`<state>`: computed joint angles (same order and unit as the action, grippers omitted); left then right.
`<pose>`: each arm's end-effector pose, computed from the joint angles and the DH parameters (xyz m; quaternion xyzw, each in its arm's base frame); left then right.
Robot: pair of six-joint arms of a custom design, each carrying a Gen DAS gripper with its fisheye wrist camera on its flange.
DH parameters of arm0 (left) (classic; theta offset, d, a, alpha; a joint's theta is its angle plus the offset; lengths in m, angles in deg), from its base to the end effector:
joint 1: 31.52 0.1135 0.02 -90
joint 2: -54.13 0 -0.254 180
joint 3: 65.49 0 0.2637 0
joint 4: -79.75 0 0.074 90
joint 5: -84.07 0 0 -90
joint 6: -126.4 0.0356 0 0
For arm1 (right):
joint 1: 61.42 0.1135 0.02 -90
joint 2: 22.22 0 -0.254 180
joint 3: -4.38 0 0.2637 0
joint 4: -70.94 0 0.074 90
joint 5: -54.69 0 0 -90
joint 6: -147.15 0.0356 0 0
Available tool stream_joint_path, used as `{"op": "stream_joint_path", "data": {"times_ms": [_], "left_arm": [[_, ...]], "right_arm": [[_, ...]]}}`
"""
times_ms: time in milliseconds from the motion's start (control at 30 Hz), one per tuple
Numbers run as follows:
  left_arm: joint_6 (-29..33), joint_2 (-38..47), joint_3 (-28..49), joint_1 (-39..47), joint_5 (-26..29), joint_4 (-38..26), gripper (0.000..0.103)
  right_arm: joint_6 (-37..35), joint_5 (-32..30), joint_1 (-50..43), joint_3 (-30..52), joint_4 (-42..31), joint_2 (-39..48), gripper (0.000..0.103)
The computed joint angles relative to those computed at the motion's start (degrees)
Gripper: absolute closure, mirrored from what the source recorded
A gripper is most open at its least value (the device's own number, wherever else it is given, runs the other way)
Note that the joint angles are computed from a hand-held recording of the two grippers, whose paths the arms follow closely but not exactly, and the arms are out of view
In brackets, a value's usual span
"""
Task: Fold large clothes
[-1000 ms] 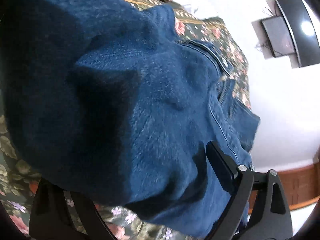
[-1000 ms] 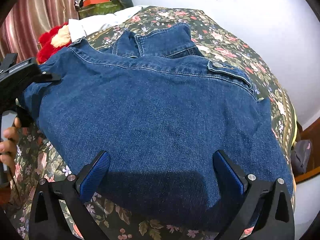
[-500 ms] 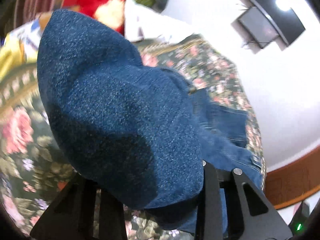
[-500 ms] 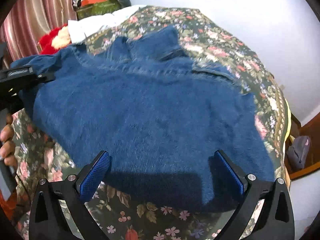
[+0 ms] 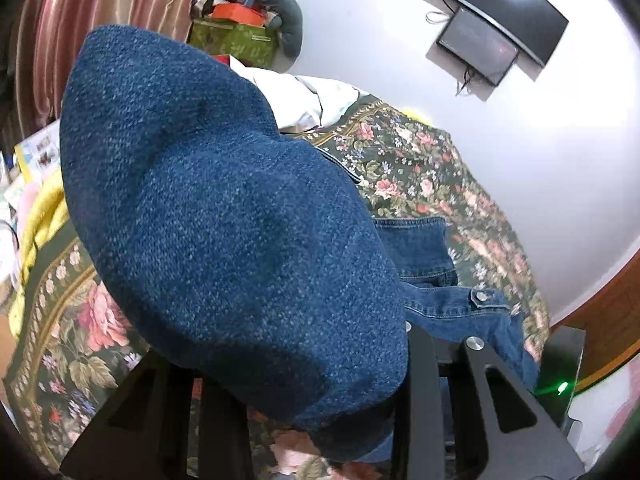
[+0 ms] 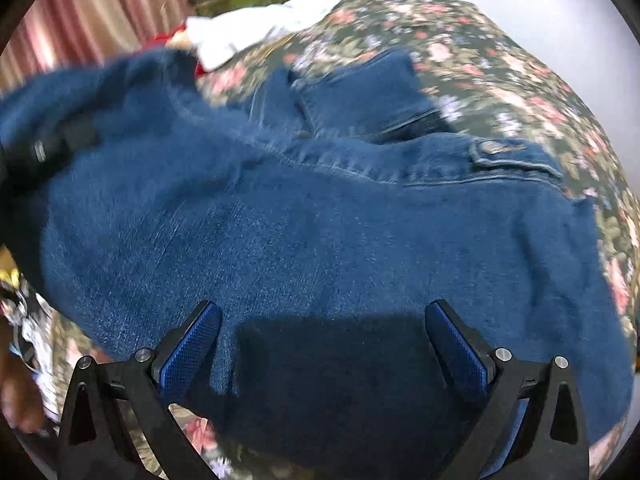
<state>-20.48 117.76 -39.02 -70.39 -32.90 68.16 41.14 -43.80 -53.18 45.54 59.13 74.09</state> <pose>0.1558 -0.1048 0.1023 -0.2236 0.8860 -0.1077 0.3916 0.2381 0.0398 0.0491 -0.2197 0.9523 0.0589 0.2036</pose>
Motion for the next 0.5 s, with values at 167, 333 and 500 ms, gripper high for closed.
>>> {"op": "stream_joint_path", "data": {"times_ms": [167,333,500], "left_arm": [[2.1,4.5,3.8,-4.1,-5.3,-0.5,0.071],[8.1,8.7,11.5,-10.3,-11.5,-3.1,0.071],[19.0,20.7,24.8,-19.1,-16.8,-4.5,0.071]], "right_arm": [[-3.7,-3.0,-2.6,1.5,-5.4,-1.3,0.000],[-12.1,-11.9,-17.7,-0.6,-18.3,-16.4,0.001],[-27.4,-20.3,-44.8,3.9,-32.8,-26.9,0.001]]}}
